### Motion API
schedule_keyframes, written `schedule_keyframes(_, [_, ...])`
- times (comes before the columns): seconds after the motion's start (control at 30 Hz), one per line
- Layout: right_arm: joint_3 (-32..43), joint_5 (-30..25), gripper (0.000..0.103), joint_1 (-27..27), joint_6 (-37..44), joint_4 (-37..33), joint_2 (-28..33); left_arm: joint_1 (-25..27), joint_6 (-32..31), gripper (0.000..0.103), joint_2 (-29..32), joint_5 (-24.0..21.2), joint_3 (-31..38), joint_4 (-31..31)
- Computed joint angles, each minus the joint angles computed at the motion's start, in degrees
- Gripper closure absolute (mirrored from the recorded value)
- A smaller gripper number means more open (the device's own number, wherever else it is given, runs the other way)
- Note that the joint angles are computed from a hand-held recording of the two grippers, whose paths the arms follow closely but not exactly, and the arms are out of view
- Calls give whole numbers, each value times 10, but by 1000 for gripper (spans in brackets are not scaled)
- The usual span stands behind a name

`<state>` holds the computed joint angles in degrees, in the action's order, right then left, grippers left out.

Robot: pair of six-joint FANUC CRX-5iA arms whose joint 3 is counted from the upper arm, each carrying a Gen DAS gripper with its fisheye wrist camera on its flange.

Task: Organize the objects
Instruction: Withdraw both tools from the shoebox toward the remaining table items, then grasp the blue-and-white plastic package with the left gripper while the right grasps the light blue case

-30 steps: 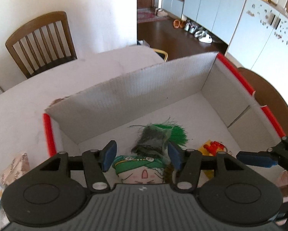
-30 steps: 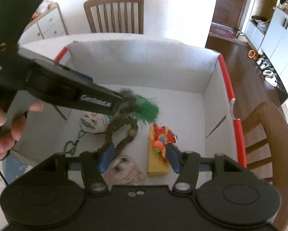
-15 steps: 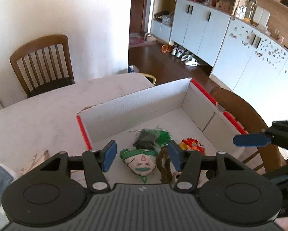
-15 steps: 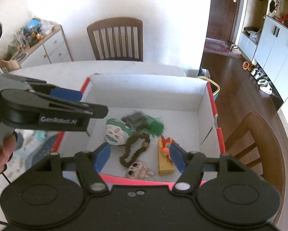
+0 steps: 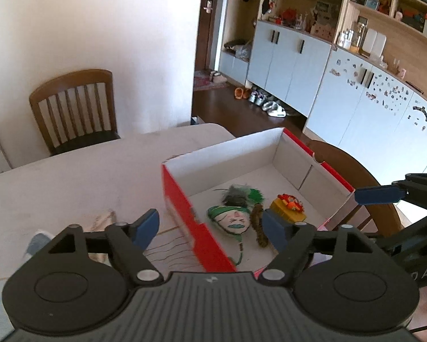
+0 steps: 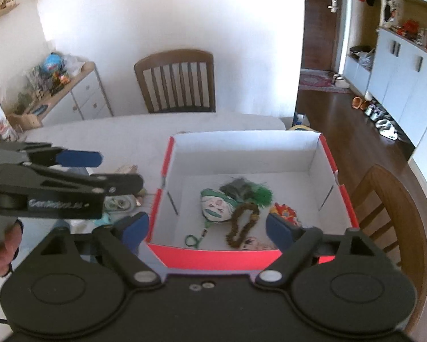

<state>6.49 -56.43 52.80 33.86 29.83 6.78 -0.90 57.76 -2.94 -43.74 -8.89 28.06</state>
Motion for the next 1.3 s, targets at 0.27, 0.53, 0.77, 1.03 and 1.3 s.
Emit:
schedule_keyframes(0.27, [-2,1,6,44,-83,41,13,69,-82,18,-50,-21,-56,64])
schedule_keyframes(0.53, [24,-5,5,77,-110,58,47,144,-158,3,-79,-34,-94,103])
schedule_keyframes(0.77, [66,-13,5,98,-97,55,92,202,-252,1,-91,-16,-134,165])
schedule_keyframes(1.03, [113,-14,5,103,-69,54,146,240,-299,1,-55,2,-129,174])
schedule_keyframes(1.3, [160,-13,5,87,-45,19,199,251,-304,1,9,2,-108,158])
